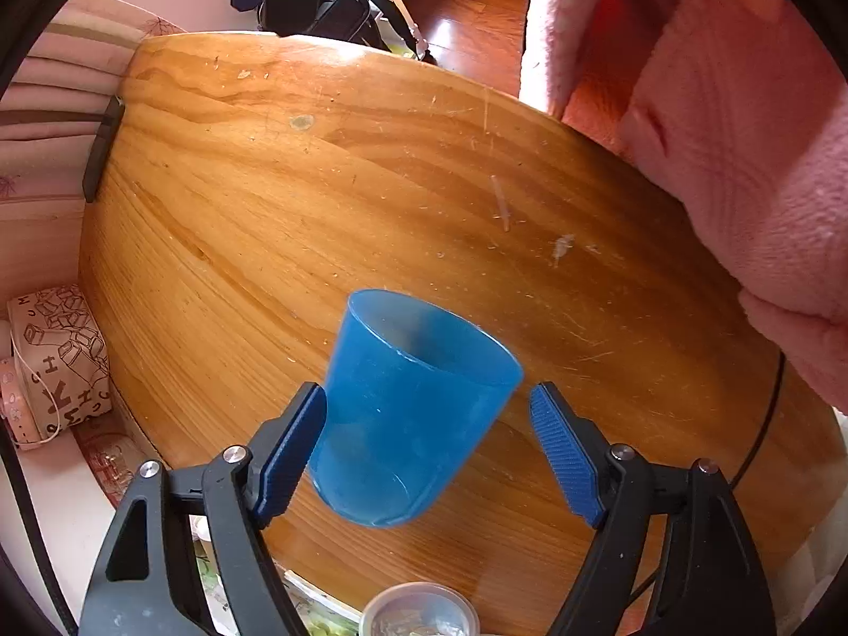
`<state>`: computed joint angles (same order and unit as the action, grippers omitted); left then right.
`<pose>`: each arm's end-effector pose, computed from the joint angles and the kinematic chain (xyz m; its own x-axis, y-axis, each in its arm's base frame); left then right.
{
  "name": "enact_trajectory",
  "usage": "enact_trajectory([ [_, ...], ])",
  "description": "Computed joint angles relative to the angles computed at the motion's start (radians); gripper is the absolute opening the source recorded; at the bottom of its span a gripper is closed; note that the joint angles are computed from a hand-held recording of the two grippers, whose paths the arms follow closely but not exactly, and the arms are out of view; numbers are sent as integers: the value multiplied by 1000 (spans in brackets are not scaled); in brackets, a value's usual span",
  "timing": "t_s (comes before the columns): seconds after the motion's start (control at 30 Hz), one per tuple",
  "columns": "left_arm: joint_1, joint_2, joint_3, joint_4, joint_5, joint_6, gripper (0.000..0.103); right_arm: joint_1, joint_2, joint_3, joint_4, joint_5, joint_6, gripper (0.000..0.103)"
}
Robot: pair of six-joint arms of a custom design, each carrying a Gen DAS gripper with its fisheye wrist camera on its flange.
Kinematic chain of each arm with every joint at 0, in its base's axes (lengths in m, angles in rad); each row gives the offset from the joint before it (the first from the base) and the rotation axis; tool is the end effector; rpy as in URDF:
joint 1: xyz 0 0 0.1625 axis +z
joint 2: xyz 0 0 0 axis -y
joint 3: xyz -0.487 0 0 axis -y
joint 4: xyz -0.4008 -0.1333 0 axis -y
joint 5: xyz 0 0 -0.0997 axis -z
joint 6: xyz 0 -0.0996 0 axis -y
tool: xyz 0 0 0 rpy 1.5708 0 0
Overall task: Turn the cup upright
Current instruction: 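Open the right gripper and rotate the left tool to turn the cup, then rotate the blue cup with the left gripper until its rim faces up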
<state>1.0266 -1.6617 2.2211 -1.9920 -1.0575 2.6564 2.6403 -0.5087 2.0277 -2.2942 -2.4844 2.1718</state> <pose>-0.0420 -0.4214 0.3351 0.8674 -0.0549 0.4945 -0.1224 -0.9869 0.1050 0.4404 -0.1793 -0.1144 -0.6206 0.7340 0.2758 0.1802 0.4758 -0.8609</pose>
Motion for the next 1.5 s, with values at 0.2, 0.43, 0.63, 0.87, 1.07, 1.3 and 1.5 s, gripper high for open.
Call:
enact_trajectory([
  [0.2, 18, -2, 47, -63, -7, 26, 83, -6, 5, 4, -22, 17, -6, 80],
  [0.43, 0, 7, 119, -167, 16, 33, 83, -8, 4, 6, -24, 29, 1, 80],
  [0.63, -8, 16, 129, -161, 14, -12, 78, -9, -1, 21, -56, 33, -20, 80],
  [0.87, -14, 29, 120, -140, -10, -153, 77, -14, -12, 34, -87, 39, -76, 80],
  [1.07, -16, 35, 103, -121, -69, -355, 77, -11, -25, 39, -109, 42, -148, 80],
  [1.3, -1, 19, 59, -62, -172, -641, 77, -7, -27, 22, -117, 57, -245, 80],
  [1.5, 21, -1, 31, -55, -261, -829, 77, -8, -16, 10, -161, 73, -335, 80],
])
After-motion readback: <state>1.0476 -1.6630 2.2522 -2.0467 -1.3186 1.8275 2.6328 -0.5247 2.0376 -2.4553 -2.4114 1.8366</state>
